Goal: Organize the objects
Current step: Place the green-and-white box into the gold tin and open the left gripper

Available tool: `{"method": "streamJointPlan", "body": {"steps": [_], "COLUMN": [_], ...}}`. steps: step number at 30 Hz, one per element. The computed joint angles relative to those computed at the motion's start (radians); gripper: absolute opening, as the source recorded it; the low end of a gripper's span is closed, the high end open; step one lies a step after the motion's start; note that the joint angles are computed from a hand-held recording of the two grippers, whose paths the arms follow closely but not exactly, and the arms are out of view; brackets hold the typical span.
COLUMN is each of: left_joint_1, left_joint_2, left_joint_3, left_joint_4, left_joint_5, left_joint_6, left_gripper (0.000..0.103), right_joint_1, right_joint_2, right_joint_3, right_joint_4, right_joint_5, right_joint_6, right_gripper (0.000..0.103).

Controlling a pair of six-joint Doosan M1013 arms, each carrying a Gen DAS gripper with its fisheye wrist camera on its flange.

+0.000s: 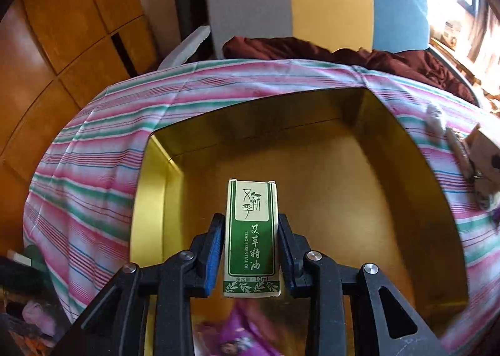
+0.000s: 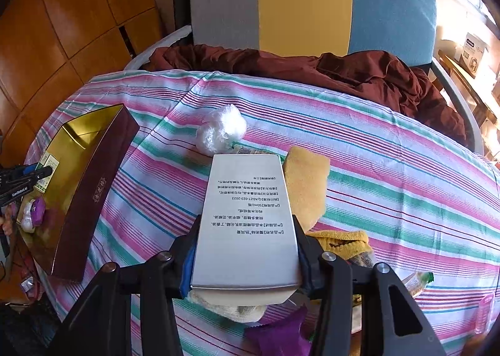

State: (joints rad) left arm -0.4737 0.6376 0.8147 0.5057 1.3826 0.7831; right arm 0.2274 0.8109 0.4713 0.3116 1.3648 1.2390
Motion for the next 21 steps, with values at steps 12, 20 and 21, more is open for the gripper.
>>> {"method": "streamJointPlan", "body": {"steps": [12,20,21], "left_joint_1": [0.021,0.012,0.01], "left_joint_2": [-0.023,-0.062,-0.075], "left_joint_3": [0.075,0.132,0.147], "left_joint_4": [-0.009,0.004,0.005], "left_joint_5": [0.035,0.022,0.003], "left_joint_6": [-0.027,-0.103,-0.121], "left_gripper": [0.037,0.047,0.048], "right_joint_1": [0.002,0.007,0.007], "right_joint_2": [-0.004,-0.012,-0.015], "right_joint_3": [0.007,0.018,0.022], "right_joint_4": [-0.007,-0.02,-0.021], "right_joint_5": [-0.011,-0.028,-0.035], "right_joint_6": [0.001,0.016,0.022], "right_gripper": [0.049,0.049,0.049]}}
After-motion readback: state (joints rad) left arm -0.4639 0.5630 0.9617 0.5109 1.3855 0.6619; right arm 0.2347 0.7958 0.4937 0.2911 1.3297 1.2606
